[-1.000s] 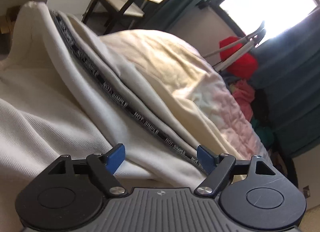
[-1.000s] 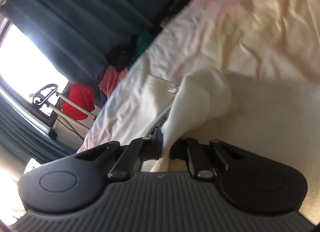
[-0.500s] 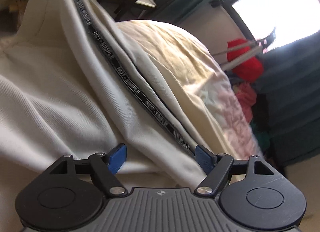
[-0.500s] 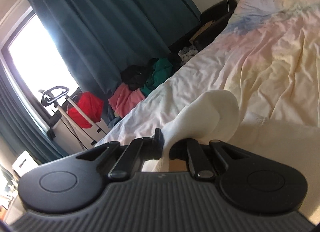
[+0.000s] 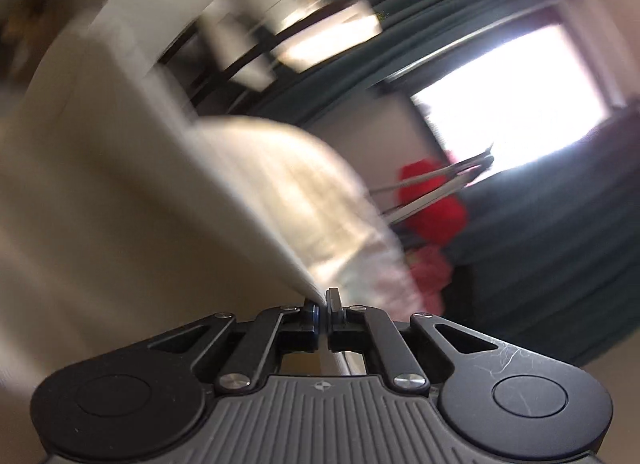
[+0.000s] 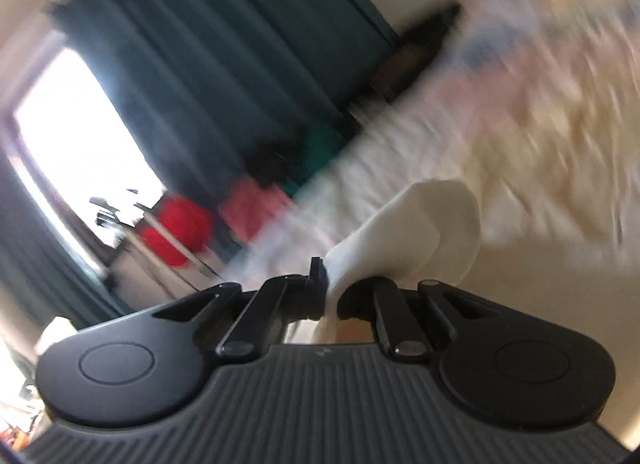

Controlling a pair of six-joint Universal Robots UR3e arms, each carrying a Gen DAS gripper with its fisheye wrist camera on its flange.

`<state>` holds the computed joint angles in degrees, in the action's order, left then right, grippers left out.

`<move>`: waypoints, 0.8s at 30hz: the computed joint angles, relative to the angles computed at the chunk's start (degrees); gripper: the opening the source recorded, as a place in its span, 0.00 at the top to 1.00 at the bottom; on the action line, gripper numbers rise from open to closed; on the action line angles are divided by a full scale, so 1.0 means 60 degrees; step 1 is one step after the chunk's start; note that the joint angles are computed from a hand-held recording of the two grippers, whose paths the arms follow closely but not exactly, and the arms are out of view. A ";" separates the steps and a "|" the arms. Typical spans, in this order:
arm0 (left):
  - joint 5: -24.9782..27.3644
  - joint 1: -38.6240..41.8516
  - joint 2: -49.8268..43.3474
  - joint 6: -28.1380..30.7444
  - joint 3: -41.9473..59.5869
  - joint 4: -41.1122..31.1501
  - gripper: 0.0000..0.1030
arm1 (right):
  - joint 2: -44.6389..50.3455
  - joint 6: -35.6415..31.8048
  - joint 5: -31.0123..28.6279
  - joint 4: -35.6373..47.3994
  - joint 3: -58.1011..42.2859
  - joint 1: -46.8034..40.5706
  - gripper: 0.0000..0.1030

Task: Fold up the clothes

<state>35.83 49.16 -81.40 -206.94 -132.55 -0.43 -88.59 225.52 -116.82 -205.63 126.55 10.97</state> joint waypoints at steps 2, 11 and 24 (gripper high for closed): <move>-0.0298 0.0199 -0.0214 -0.0451 0.0110 0.0907 0.97 | 0.0339 -0.1226 -0.1428 -0.0148 -0.1518 0.1162 0.92; 0.1824 -0.1879 -0.3578 -0.0964 0.4280 0.0266 0.95 | 0.5227 -0.2296 -0.0287 0.5679 -1.0518 -0.0220 0.92; 0.5107 -0.4145 -0.6839 0.0900 0.7424 -0.0937 0.74 | 1.0505 -0.3018 0.1982 0.6308 -1.4598 -0.1231 0.36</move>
<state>66.47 24.29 -122.44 -201.53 -88.01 -6.06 -25.56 207.41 -104.93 -167.78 38.97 3.59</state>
